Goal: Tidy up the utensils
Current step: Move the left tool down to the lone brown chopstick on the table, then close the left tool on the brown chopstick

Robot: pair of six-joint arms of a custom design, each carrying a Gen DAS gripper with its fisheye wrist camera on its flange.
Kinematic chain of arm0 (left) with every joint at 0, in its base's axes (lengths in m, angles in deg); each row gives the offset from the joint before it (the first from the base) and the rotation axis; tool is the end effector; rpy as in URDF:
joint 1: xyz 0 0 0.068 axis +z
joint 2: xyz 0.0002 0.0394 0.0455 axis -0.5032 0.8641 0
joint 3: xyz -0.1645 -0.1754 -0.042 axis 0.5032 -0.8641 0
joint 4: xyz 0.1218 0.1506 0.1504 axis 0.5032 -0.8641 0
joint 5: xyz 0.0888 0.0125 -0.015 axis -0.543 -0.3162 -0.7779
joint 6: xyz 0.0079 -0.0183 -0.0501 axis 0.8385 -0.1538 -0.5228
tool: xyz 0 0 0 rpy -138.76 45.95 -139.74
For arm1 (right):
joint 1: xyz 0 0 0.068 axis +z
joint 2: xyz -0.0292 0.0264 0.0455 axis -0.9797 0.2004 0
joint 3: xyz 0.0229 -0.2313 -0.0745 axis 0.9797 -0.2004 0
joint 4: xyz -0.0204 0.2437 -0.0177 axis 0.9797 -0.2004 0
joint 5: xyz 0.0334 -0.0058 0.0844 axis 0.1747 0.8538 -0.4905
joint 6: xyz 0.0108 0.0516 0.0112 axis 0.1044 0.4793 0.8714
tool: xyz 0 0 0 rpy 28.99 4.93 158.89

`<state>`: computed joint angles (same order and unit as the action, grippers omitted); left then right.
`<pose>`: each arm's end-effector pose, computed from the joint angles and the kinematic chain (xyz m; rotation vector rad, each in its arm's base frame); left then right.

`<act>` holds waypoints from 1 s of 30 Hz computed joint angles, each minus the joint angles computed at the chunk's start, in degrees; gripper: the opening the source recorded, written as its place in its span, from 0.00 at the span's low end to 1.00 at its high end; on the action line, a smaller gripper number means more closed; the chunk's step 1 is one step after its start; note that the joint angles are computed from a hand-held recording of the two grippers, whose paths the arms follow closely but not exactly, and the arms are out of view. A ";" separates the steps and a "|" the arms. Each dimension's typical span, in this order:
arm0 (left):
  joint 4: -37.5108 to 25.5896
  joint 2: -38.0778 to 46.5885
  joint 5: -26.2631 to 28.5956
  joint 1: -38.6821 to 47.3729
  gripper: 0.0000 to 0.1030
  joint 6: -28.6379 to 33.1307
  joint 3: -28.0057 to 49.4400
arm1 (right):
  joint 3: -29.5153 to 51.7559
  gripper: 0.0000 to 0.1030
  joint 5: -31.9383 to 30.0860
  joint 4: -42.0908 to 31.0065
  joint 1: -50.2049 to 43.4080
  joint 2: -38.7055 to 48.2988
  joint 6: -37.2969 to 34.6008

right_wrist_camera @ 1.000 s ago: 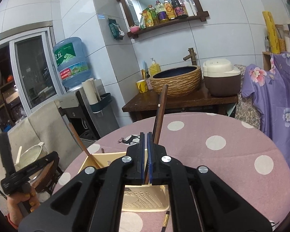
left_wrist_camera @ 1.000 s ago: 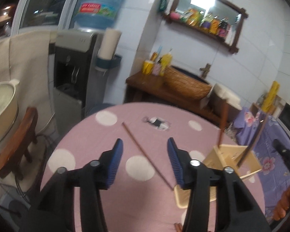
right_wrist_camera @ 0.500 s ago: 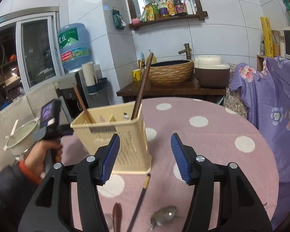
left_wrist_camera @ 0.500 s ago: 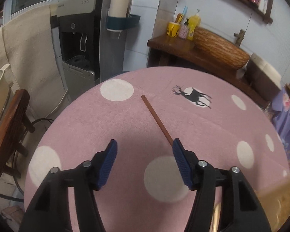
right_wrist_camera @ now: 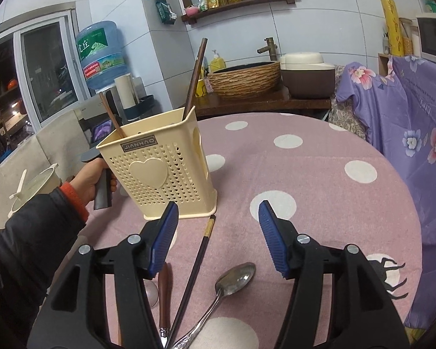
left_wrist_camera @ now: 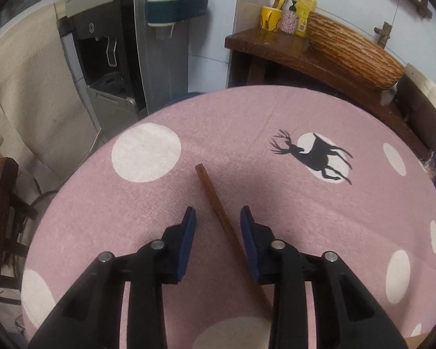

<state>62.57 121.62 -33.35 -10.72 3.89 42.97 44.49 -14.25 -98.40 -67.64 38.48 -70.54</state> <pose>0.3309 0.1170 0.0940 -0.5242 2.4789 0.0966 0.1236 0.0323 0.1432 -0.1836 2.1334 0.4584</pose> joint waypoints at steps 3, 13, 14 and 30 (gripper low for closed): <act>-0.62 0.36 -2.62 -1.15 0.27 0.93 0.99 | -0.10 0.56 -0.10 -1.12 0.03 -1.28 0.59; 2.76 -0.32 -6.44 -2.10 0.12 1.67 -1.36 | -0.31 0.56 -1.84 -2.91 -2.96 -3.13 2.45; 2.92 -0.41 -5.81 -1.82 0.12 1.28 -1.53 | -0.34 0.56 -2.02 -3.25 -3.22 -3.33 2.50; 3.17 -25.11 20.30 11.65 0.08 5.16 -20.59 | -0.04 0.56 -10.73 -13.08 -11.66 -11.61 1.53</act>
